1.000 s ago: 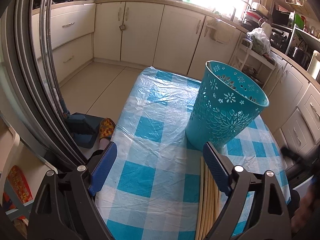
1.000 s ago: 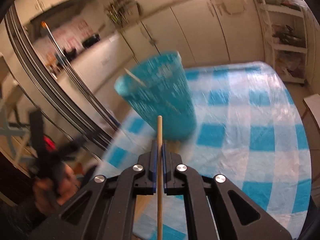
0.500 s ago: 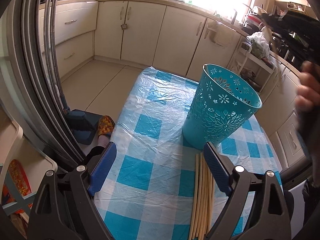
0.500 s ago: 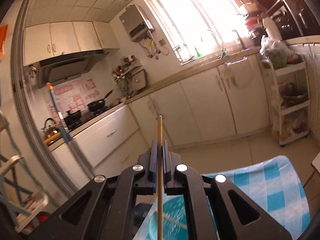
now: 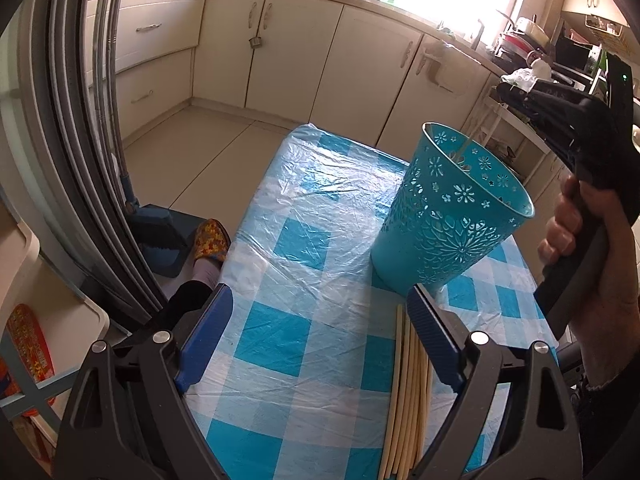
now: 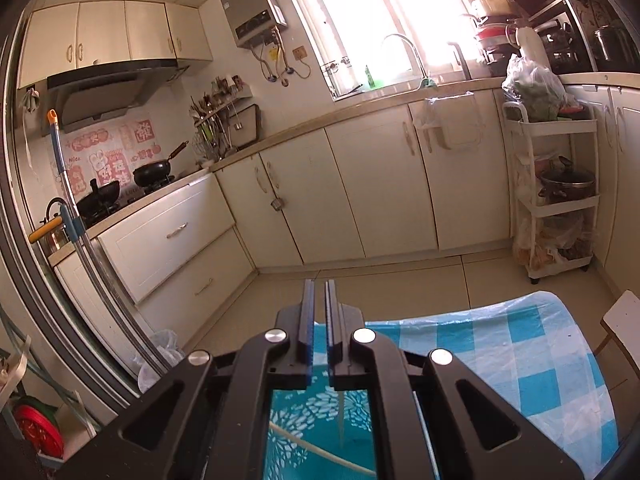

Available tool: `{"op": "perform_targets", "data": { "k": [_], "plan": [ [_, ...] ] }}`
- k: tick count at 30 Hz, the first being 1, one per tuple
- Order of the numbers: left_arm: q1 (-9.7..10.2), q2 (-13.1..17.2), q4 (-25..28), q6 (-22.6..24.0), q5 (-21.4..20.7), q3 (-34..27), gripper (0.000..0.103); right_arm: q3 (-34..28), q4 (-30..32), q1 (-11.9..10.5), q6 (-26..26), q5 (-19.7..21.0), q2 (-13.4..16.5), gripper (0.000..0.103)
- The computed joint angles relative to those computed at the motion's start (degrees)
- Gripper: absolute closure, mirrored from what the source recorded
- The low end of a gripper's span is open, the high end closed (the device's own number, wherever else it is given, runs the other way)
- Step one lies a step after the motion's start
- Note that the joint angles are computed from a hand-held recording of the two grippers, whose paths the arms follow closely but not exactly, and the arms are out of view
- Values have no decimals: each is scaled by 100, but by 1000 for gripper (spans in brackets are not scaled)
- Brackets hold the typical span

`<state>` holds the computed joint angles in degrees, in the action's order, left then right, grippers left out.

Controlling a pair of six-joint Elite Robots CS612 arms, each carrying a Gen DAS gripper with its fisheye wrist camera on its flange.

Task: Organize utensils
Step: 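Raise the chopstick with the right gripper and drop it into the basket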

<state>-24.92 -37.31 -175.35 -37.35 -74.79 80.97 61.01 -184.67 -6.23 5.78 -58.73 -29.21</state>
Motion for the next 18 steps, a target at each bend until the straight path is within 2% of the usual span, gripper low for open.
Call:
{"op": "perform_targets", "data": {
  "k": [3, 9, 14, 16, 18],
  "plan": [
    [-19, -21, -35, 25, 26, 21, 18, 190, -62, -52, -28, 100, -113, 96],
    [-52, -67, -63, 78, 85, 66, 18, 757, -674, -221, 254, 306, -431, 79],
    [-68, -98, -86, 52, 148, 118, 16, 1673, -1303, -424, 501, 315, -841, 76],
    [-68, -100, -59, 43, 139, 126, 16, 2066, -1010, -440, 221, 202, -1002, 76],
    [-70, -97, -24, 39, 125, 124, 16, 2353, -326, -413, -261, 89, -1109, 77]
  ]
}}
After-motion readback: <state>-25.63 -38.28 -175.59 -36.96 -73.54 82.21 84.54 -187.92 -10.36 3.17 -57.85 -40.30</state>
